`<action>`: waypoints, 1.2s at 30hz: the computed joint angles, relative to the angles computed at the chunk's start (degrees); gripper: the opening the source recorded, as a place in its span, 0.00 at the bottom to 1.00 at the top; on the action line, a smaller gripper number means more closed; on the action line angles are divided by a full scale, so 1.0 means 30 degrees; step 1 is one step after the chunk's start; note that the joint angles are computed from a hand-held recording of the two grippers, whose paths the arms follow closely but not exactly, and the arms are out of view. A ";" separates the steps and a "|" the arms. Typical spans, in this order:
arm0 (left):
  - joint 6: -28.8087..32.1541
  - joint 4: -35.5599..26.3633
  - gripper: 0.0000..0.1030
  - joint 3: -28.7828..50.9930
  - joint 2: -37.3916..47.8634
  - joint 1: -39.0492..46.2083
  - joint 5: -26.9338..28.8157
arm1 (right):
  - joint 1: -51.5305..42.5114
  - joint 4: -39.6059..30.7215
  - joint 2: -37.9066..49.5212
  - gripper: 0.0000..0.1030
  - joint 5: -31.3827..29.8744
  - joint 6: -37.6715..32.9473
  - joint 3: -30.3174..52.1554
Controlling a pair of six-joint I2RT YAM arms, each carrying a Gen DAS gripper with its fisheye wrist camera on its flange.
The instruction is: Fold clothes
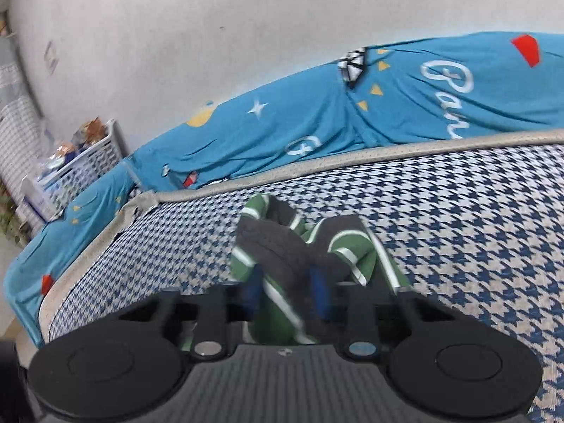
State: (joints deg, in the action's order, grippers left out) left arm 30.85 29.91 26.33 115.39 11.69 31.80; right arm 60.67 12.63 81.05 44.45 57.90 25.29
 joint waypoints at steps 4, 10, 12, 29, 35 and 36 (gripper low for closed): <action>-0.1792 0.1181 1.00 0.0497 0.0178 0.1127 -0.0808 | 0.1163 0.0484 0.0032 0.14 0.0224 -0.0521 -0.0052; -0.2349 0.0932 1.00 0.1276 -0.0139 0.3423 -0.0384 | 0.3777 0.0717 0.0025 0.13 0.0297 -0.2445 0.0527; -0.2015 -0.0399 1.00 0.1884 -0.0304 0.4308 0.0741 | 0.4486 0.0455 0.0373 0.13 0.0177 -0.2653 0.0900; 0.4435 -1.0918 1.00 0.4249 -0.1375 0.7016 0.6731 | 0.7513 -0.0605 0.2491 0.09 -0.0526 -0.4220 0.2637; 0.4207 -1.3075 1.00 0.5853 -0.0226 0.7060 0.6701 | 0.7271 -0.1260 0.0574 0.12 0.1772 -0.3303 0.2125; 0.4328 -1.3556 1.00 0.6125 0.0058 0.7027 0.6640 | 0.7056 -0.1364 0.0509 0.17 0.1979 -0.3181 0.2227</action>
State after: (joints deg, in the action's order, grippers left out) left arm 43.84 -10.76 44.71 115.56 32.77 51.72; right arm 81.84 8.54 82.57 50.38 48.36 31.97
